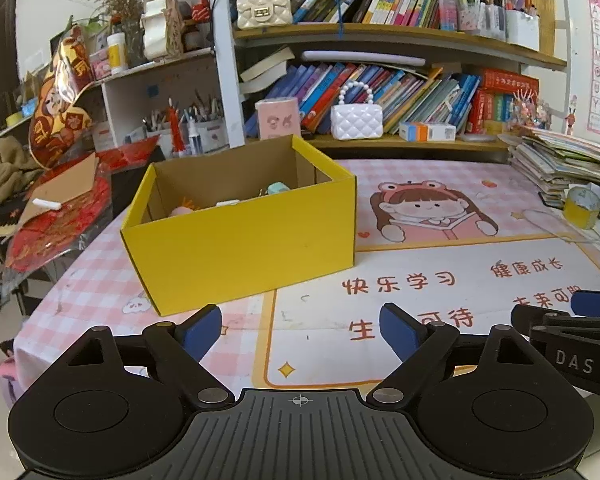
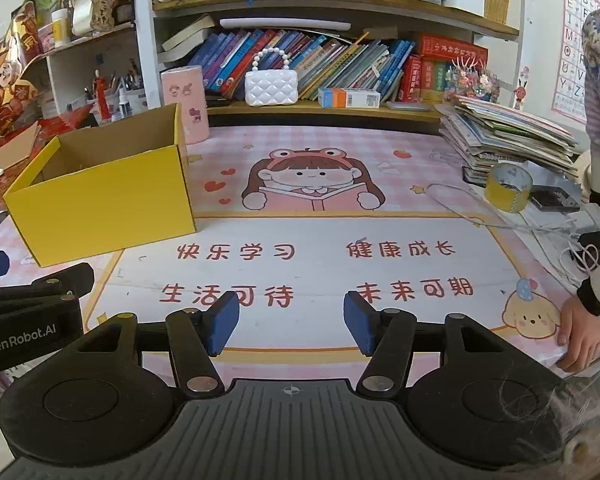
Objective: Organize objects
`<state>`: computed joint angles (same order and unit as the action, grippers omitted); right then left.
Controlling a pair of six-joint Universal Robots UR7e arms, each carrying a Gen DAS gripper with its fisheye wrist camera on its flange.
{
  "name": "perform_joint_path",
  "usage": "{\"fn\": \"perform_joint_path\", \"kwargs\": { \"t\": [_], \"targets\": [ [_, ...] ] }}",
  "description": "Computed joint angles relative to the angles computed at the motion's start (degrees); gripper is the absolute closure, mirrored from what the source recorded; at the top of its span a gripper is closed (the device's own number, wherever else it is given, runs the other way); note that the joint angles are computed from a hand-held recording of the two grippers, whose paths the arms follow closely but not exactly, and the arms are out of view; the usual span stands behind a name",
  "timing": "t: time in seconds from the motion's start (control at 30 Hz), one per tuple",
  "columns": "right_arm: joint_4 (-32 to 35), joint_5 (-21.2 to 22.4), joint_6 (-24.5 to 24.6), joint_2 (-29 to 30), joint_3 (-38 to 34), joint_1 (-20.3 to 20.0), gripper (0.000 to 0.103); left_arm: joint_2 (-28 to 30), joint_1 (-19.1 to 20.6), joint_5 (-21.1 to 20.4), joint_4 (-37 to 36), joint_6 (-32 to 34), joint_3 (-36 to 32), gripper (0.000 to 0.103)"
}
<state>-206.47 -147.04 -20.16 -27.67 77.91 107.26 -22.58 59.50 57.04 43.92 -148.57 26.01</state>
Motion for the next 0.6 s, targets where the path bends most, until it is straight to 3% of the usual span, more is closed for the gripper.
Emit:
{"fn": "perform_joint_path", "kwargs": {
  "t": [0.23,0.4,0.6],
  "targets": [
    [-1.24,-0.04,-1.09,-0.18,0.06,-0.08,0.038,-0.05,-0.37,-1.15,-1.20,-0.63,0.87,0.012],
    [-2.53,0.01,-2.18,0.25,-0.60,-0.01,0.022,-2.05,-0.62,-1.19,-4.94,-0.75,4.78,0.008],
    [-3.36,-0.54,-2.76,0.56,-1.02,0.13,0.018,-2.93,-0.96,-2.47,-7.18,-0.55,6.63,0.005]
  ]
}}
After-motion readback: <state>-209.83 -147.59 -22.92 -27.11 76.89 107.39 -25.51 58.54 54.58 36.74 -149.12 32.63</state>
